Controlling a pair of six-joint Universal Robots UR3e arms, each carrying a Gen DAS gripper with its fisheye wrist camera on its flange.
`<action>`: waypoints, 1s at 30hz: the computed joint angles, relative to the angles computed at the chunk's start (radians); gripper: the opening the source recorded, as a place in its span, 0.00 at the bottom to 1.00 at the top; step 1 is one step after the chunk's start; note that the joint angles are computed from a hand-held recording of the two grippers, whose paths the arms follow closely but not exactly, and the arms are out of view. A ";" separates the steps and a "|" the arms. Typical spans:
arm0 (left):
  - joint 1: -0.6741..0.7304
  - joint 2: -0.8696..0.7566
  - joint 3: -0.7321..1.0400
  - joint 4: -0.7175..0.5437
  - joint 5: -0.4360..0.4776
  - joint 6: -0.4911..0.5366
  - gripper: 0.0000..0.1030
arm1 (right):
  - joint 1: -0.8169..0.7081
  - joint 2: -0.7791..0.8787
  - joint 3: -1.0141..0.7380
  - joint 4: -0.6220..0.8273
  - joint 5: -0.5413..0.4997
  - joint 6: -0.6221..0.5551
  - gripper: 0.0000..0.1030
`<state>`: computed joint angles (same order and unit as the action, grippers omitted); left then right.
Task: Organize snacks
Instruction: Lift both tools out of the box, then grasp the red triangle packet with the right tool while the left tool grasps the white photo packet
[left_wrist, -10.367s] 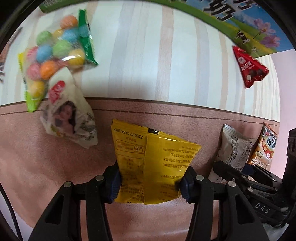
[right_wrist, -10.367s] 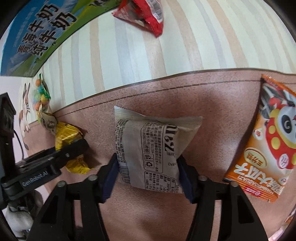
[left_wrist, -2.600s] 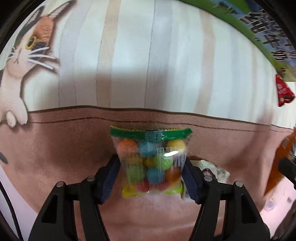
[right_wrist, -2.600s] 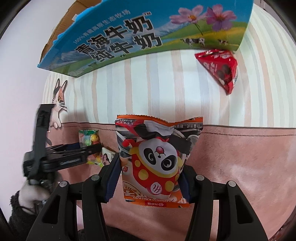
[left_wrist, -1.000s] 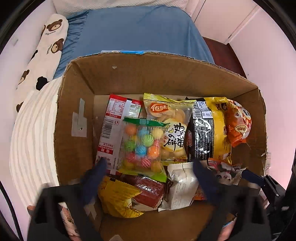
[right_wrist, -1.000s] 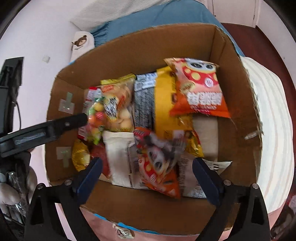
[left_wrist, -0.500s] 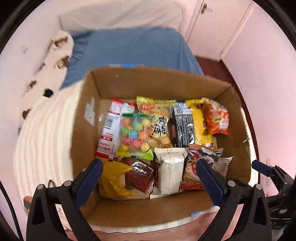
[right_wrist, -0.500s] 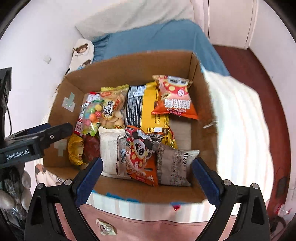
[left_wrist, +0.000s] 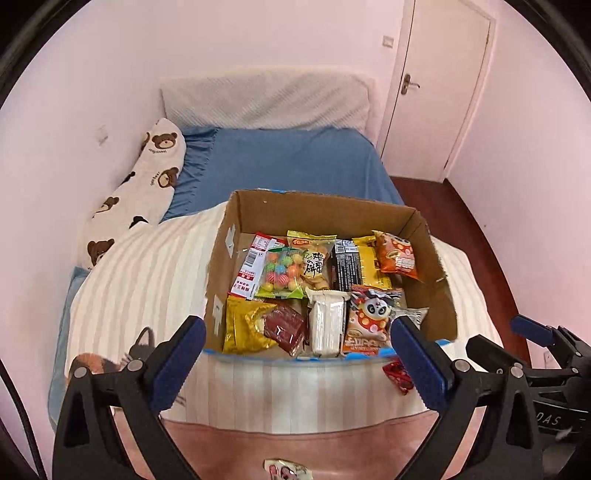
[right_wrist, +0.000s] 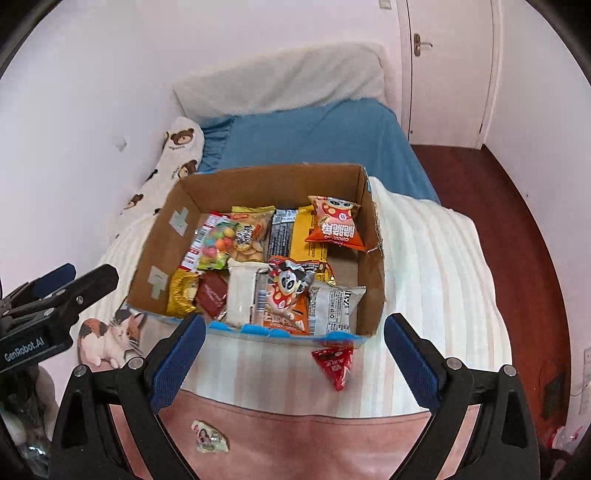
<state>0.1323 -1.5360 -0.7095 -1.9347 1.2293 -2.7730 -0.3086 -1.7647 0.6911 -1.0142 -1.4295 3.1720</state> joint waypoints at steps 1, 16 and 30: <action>0.009 0.022 -0.011 -0.002 -0.002 0.007 1.00 | 0.010 -0.002 -0.027 0.014 -0.007 0.002 0.96; 0.093 0.363 -0.581 0.097 0.147 -0.068 0.99 | -0.504 -0.360 0.404 0.261 0.232 -0.401 0.96; 0.140 0.578 -1.108 0.075 0.324 -0.176 0.99 | -0.480 -0.439 1.204 -0.259 0.238 -0.357 0.65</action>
<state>0.2726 -0.9575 -1.8172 -1.8598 1.5532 -2.9487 -0.7887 -2.2039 1.8956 -1.2736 -1.1919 2.8155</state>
